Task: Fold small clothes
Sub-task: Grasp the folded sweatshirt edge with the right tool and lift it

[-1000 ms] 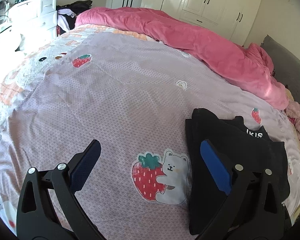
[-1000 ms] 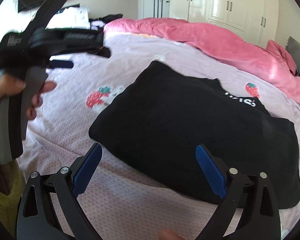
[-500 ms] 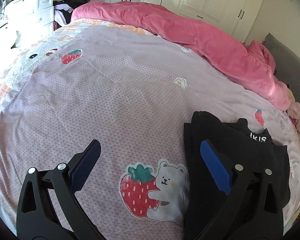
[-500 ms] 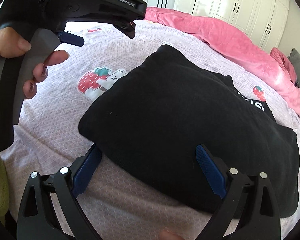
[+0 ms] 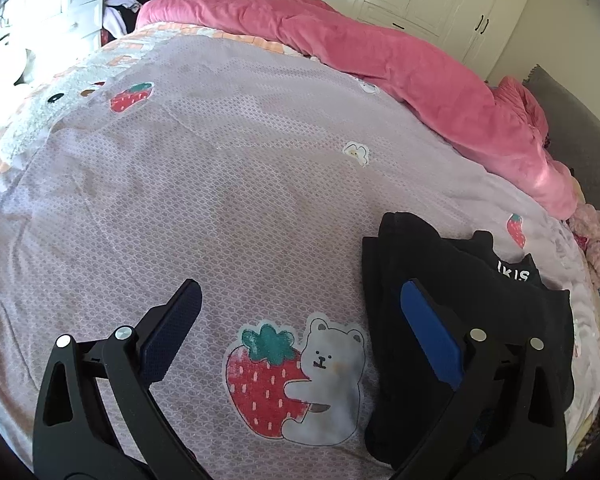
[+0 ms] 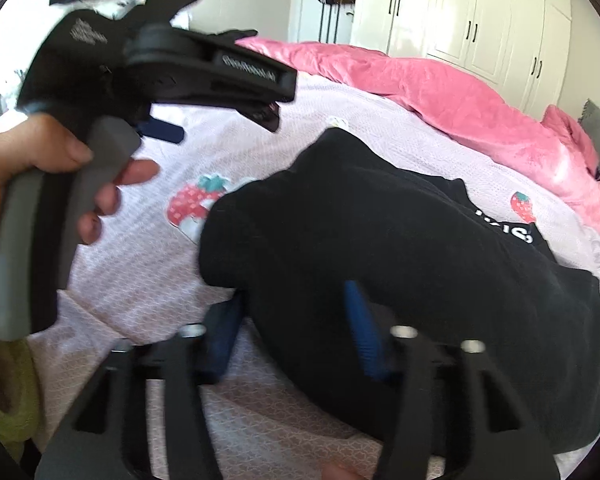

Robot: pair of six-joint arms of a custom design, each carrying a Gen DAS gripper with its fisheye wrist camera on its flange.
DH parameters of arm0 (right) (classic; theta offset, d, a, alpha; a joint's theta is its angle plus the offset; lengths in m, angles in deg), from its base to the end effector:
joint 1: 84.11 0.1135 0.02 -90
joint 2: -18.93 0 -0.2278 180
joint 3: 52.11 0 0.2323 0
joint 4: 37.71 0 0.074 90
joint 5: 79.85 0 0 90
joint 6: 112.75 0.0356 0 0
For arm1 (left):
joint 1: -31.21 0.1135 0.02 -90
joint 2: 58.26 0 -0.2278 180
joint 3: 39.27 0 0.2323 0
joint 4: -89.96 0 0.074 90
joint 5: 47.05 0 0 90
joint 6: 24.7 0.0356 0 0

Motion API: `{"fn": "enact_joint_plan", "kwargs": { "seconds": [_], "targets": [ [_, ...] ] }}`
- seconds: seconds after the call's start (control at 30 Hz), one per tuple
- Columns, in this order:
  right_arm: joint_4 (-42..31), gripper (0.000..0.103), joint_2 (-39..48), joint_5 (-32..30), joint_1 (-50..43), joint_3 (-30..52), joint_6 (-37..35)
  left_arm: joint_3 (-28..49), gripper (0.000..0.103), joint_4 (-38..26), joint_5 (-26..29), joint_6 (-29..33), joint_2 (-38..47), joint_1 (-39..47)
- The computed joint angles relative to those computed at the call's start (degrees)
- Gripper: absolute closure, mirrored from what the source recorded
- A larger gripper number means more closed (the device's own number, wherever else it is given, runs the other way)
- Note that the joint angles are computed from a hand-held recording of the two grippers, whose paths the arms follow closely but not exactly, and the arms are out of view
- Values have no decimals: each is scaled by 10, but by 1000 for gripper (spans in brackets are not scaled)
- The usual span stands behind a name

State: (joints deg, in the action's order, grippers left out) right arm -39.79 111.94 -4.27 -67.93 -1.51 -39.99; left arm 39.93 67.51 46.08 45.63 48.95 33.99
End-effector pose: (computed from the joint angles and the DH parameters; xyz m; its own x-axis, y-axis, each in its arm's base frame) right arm 0.2673 0.0868 0.1083 -0.5122 -0.4475 -0.7330 -0.6202 0.7832 -0.0448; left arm 0.3619 0.0156 0.1375 -0.7207 -0.3715 -0.5853 -0.2722 0.9281 -0.2539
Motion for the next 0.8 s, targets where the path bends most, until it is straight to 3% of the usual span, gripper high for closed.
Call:
{"fn": "enact_joint_plan", "kwargs": {
  "seconds": [0.03,0.13,0.33,0.5,0.6,0.7,0.8],
  "targets": [
    [-3,84,-1,-15,-6,1,3,2,10,0,11,-1,3,1],
    [-15,94,0,-56,-31,9,15,9,10,3,57,-12,17,6],
    [-18,95,-11,-145,-91,9,32,19,10,34,199,-46,55,18],
    [-13,95,-24,-159,-106,0,24,28,10,63,260,-71,87,10],
    [-14,95,-25,-158,-105,-3,22,32,16,77,269,-81,108,4],
    [-9,95,-23,-148,-99,-5,18,32,35,101,292,-89,118,-1],
    [-4,95,-24,-140,-94,-11,17,35,40,112,301,-97,129,-7]
  ]
}}
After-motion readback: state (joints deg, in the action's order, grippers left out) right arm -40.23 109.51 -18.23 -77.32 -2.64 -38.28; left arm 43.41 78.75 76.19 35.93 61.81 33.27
